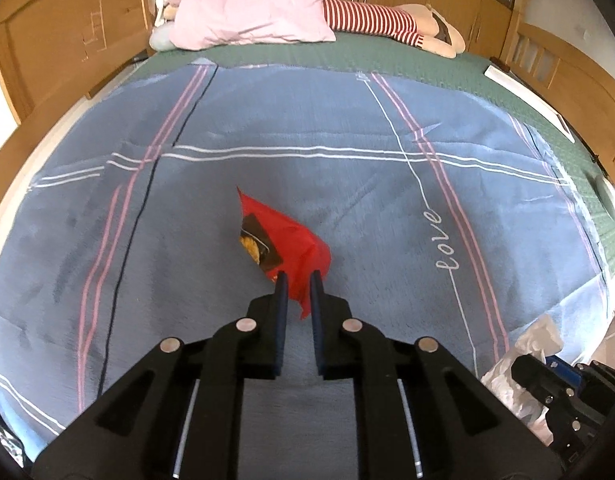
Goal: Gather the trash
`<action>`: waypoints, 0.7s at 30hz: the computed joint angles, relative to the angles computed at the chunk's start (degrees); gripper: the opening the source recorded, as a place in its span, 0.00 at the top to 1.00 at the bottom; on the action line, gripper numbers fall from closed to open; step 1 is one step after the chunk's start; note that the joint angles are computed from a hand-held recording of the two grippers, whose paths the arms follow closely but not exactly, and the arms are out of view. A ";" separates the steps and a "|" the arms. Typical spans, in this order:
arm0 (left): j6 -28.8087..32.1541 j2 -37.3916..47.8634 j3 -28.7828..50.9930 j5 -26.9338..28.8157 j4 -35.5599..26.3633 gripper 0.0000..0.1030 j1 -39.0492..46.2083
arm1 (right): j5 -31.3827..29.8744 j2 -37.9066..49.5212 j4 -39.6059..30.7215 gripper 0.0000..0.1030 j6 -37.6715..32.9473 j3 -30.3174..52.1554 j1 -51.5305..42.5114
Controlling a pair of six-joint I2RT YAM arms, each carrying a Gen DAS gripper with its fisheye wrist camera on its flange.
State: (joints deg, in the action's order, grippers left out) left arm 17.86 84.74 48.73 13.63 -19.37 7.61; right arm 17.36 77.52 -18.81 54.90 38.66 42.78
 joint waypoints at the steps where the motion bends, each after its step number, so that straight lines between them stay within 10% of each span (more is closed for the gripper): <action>1: -0.02 -0.14 -0.12 -0.15 0.32 0.89 -0.01 | 0.05 0.13 -0.02 0.87 -0.10 0.13 0.10; 21: 3.47 -13.27 -7.97 8.09 -2.83 0.90 8.12 | 10.56 -13.18 -13.95 0.87 6.82 1.59 9.96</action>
